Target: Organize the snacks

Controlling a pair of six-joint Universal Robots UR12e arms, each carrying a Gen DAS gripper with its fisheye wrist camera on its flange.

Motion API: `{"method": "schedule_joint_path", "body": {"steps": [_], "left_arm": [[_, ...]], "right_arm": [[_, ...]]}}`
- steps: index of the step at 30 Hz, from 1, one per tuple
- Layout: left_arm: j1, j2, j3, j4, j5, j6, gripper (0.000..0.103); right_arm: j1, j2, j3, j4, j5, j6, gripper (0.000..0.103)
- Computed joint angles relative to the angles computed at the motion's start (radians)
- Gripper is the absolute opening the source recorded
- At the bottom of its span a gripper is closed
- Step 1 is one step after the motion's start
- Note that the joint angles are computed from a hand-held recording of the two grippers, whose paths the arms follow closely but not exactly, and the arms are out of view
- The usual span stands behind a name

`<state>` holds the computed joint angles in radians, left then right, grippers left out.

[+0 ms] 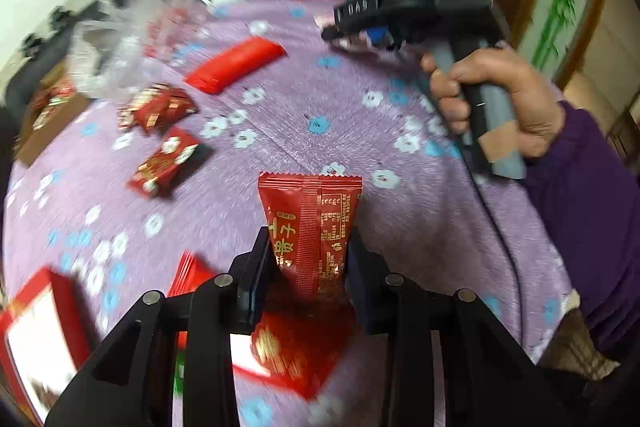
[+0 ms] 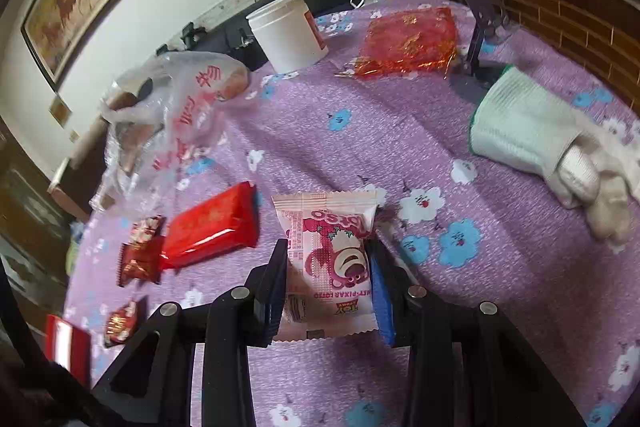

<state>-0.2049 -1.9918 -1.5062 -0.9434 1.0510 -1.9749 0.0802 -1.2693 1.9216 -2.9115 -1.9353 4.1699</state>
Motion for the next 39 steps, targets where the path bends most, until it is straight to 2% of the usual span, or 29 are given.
{"method": "schedule_joint_path", "body": {"steps": [3, 8, 9, 13, 17, 20, 23, 25, 29, 36, 39], "left_arm": [[0.046, 0.052, -0.077, 0.097, -0.07, -0.045, 0.032], [0.104, 0.078, -0.148, 0.309, -0.112, -0.157, 0.032], [0.119, 0.082, -0.157, 0.341, -0.115, -0.185, 0.032], [0.153, 0.073, -0.146, 0.395, -0.126, -0.276, 0.032], [0.171, 0.071, -0.156, 0.485, -0.151, -0.34, 0.032], [0.183, 0.07, -0.163, 0.53, -0.185, -0.374, 0.032], [0.186, 0.065, -0.166, 0.564, -0.184, -0.416, 0.033], [0.191, 0.065, -0.163, 0.556, -0.19, -0.439, 0.033], [0.201, 0.059, -0.162, 0.585, -0.182, -0.484, 0.033], [0.216, 0.048, -0.153, 0.589, -0.161, -0.528, 0.033], [0.219, 0.043, -0.148, 0.583, -0.152, -0.535, 0.033]], "right_arm": [[-0.005, -0.001, 0.018, -0.064, 0.02, 0.006, 0.039], [0.02, 0.003, 0.027, -0.158, -0.057, -0.03, 0.039], [0.032, 0.007, 0.027, -0.188, -0.094, -0.053, 0.039], [0.07, 0.018, 0.009, -0.245, -0.202, -0.127, 0.038], [0.112, 0.007, -0.011, -0.25, -0.223, -0.109, 0.038], [0.153, 0.0, -0.031, -0.242, -0.228, -0.127, 0.038], [0.208, 0.005, -0.055, -0.282, -0.24, -0.173, 0.038], [0.244, 0.015, -0.074, -0.305, -0.24, -0.204, 0.038], [0.29, 0.044, -0.108, -0.326, -0.203, -0.249, 0.038], [0.308, 0.103, -0.175, -0.288, -0.084, -0.273, 0.038], [0.313, 0.122, -0.198, -0.271, -0.064, -0.289, 0.038]]}}
